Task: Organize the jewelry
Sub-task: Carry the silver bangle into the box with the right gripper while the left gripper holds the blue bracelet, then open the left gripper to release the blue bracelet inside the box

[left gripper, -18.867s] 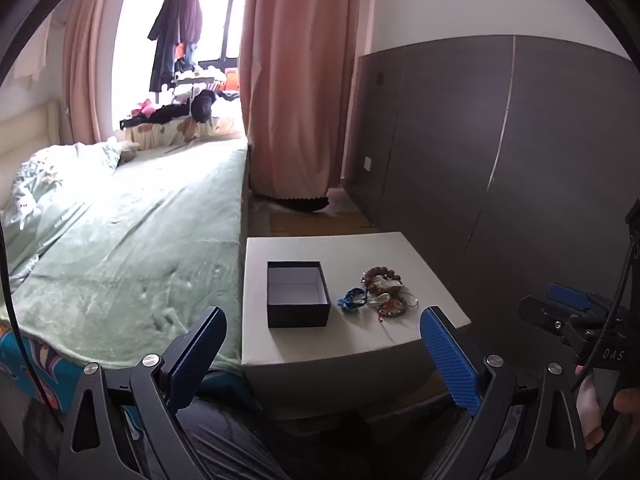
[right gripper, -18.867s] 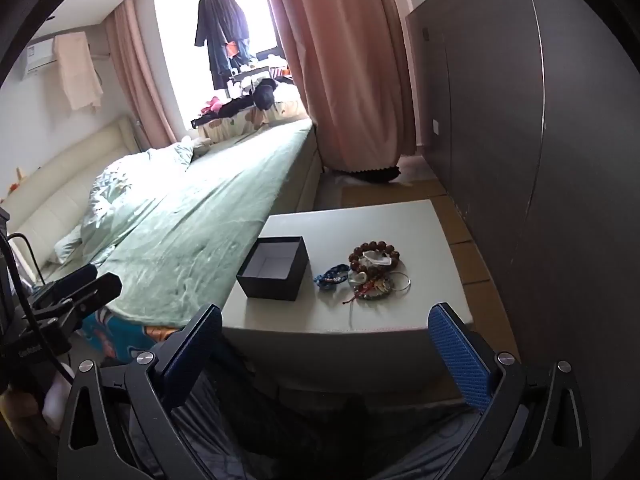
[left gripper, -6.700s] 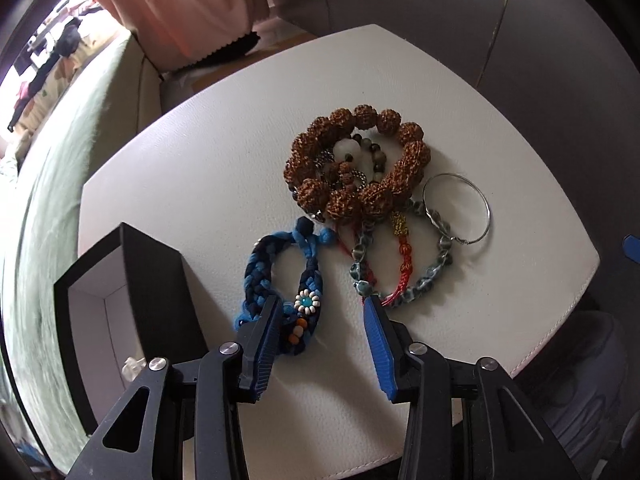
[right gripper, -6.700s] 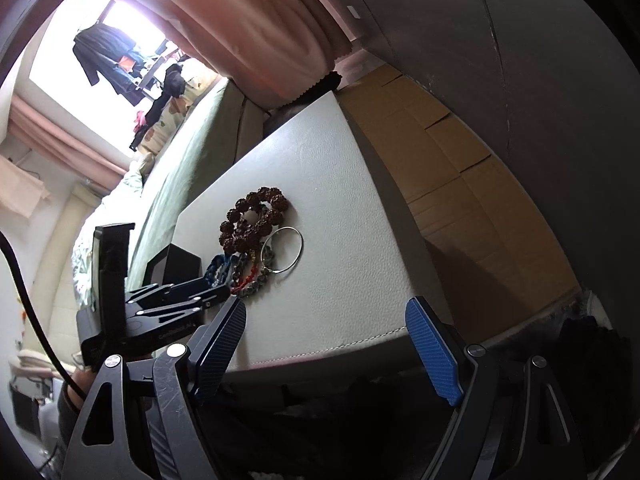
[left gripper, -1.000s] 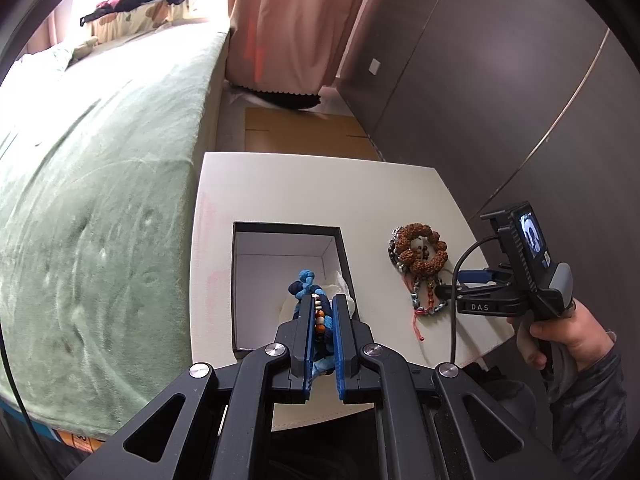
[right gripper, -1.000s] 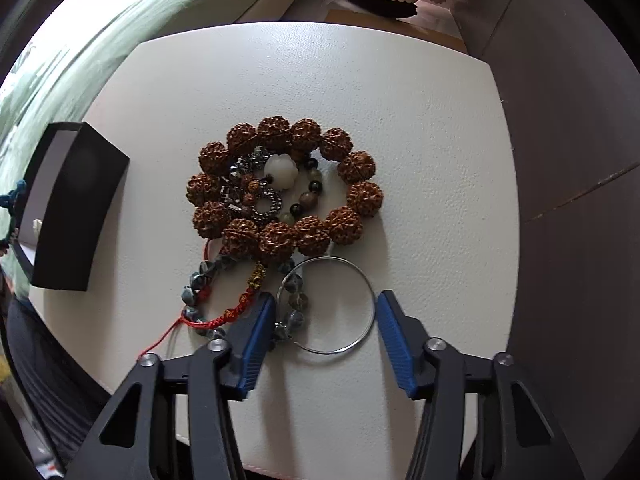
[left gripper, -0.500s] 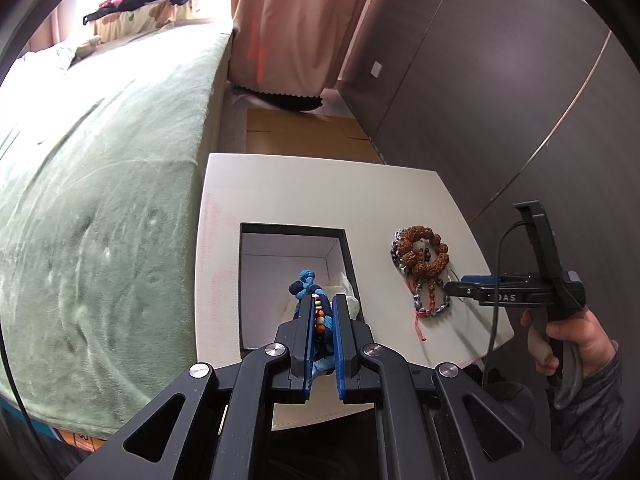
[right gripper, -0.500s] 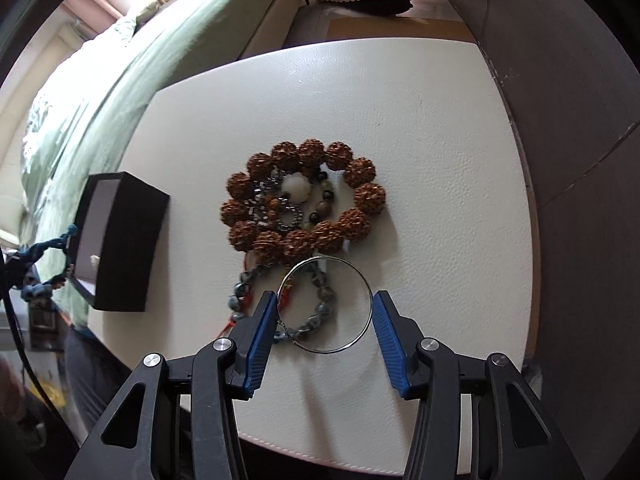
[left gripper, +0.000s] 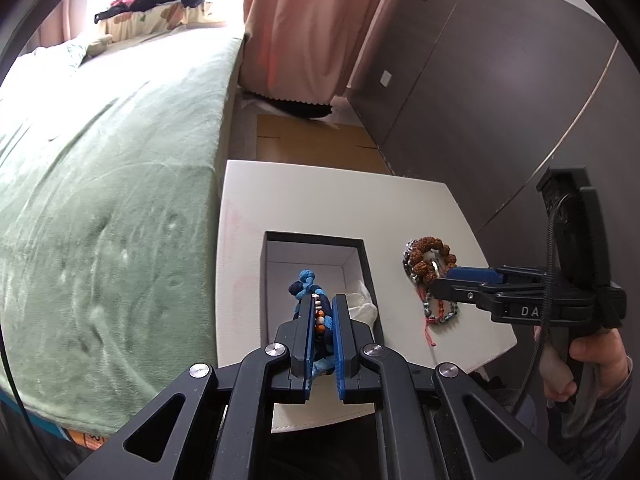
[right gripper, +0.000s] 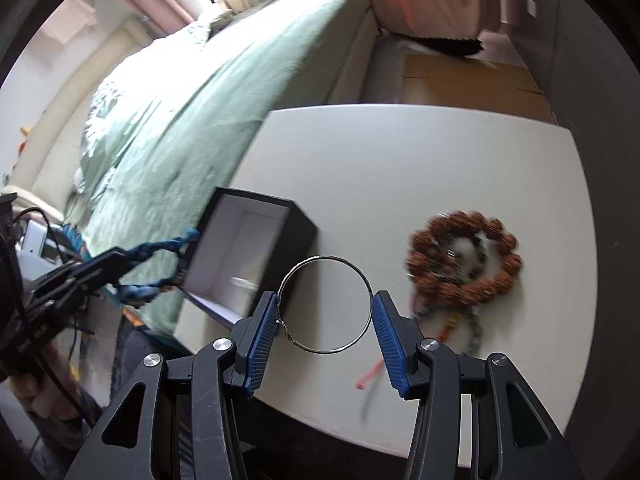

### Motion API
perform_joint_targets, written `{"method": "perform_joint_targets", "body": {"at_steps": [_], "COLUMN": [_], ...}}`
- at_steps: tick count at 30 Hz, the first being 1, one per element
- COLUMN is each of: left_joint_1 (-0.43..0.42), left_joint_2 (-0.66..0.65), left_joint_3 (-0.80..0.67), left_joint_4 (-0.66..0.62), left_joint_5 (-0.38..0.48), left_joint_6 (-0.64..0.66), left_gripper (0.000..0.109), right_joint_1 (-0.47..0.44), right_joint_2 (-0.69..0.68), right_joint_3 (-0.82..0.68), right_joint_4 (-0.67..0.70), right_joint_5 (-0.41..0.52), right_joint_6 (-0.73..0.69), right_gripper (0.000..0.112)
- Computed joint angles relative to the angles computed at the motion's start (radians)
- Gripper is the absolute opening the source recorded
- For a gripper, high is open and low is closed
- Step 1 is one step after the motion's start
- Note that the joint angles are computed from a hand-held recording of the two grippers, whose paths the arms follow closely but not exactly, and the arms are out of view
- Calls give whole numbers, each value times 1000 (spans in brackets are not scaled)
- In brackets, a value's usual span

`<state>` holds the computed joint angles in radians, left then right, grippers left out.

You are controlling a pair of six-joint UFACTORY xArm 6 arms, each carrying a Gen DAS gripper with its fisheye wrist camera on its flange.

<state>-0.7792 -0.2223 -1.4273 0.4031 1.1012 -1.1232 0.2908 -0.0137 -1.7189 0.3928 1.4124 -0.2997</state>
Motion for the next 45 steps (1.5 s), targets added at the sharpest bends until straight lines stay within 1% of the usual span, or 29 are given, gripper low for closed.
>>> {"method": "perform_joint_targets", "body": {"at_steps": [6,12,16,19,21,22,23,31,38,41,43,44,45], "left_joint_1": [9,17,23,24,25,25,26,28,33,42,53,59,63], "left_joint_2": [-44,-88,-106,-101,-94,-89,-84,5,116,154,175,190,202], "left_joint_3": [38,73,87,82,76,72,69,-15,-113,-134,-143,-155,-168], "left_joint_4": [10,20,21,18,17,15,12,-12,-45,-80,-124,-161,-185], "left_joint_5": [9,26,30,28,22,18,12,-14,-13,-34,-52,-46,-34], "left_joint_6": [-16,-29,-34,-28,-21,-19,-16,34,84,88,88,101,110], "left_gripper": [8,8,8,8,8,8,8,8,8,8,11,12,19], "right_joint_1": [68,131,157,159,147,141,138,59,-55,-104,-142,-155,-171], "right_joint_2": [11,33,50,48,27,15,5,-108,-200,-231,-246,-252,-256], "right_joint_3": [-25,-47,-59,-50,-26,-14,-5,83,166,198,215,221,228], "right_joint_4": [21,-6,-18,-28,-25,-23,-23,-19,24,35,48,52,58], "right_joint_5": [-1,0,16,34,28,21,13,-38,-52,-57,-55,-53,-52], "right_joint_6": [26,50,65,78,78,80,84,100,99,92,84,81,78], "right_gripper": [49,49,50,51,59,66,68,69,69,69,69,69,69]}}
